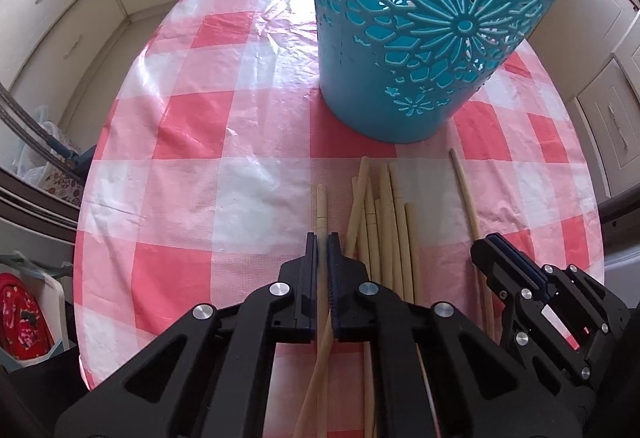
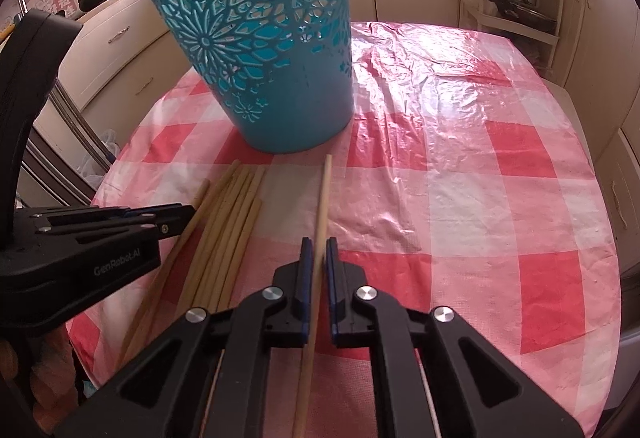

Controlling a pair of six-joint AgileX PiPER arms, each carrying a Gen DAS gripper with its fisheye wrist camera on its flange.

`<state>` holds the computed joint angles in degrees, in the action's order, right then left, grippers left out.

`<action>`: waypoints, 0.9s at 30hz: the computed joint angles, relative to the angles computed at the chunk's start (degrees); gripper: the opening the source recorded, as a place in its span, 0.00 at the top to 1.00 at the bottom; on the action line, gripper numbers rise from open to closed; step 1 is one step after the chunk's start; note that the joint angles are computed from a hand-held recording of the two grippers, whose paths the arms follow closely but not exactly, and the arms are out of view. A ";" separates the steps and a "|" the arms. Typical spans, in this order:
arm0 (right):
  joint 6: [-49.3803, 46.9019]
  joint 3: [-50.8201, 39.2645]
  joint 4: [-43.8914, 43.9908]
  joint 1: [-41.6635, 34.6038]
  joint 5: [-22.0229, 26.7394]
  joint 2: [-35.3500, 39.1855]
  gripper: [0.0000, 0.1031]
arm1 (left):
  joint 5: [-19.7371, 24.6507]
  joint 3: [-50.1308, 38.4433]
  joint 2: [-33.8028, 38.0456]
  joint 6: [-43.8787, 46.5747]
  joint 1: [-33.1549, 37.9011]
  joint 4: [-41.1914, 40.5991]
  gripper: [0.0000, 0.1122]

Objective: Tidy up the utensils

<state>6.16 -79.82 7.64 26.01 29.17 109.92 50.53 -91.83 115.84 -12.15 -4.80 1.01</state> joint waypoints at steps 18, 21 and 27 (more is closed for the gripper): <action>-3.05 -13.50 -3.55 0.83 14.92 6.02 0.78 | -11.72 9.34 -13.73 6.09 7.38 -7.58 0.96; -2.68 -13.11 -5.74 1.52 13.13 6.36 0.62 | -14.51 11.30 -17.39 4.87 6.89 -6.15 0.96; -0.62 -7.83 -7.57 1.17 5.02 4.88 0.87 | -17.31 11.58 -22.50 2.94 5.17 -3.12 0.96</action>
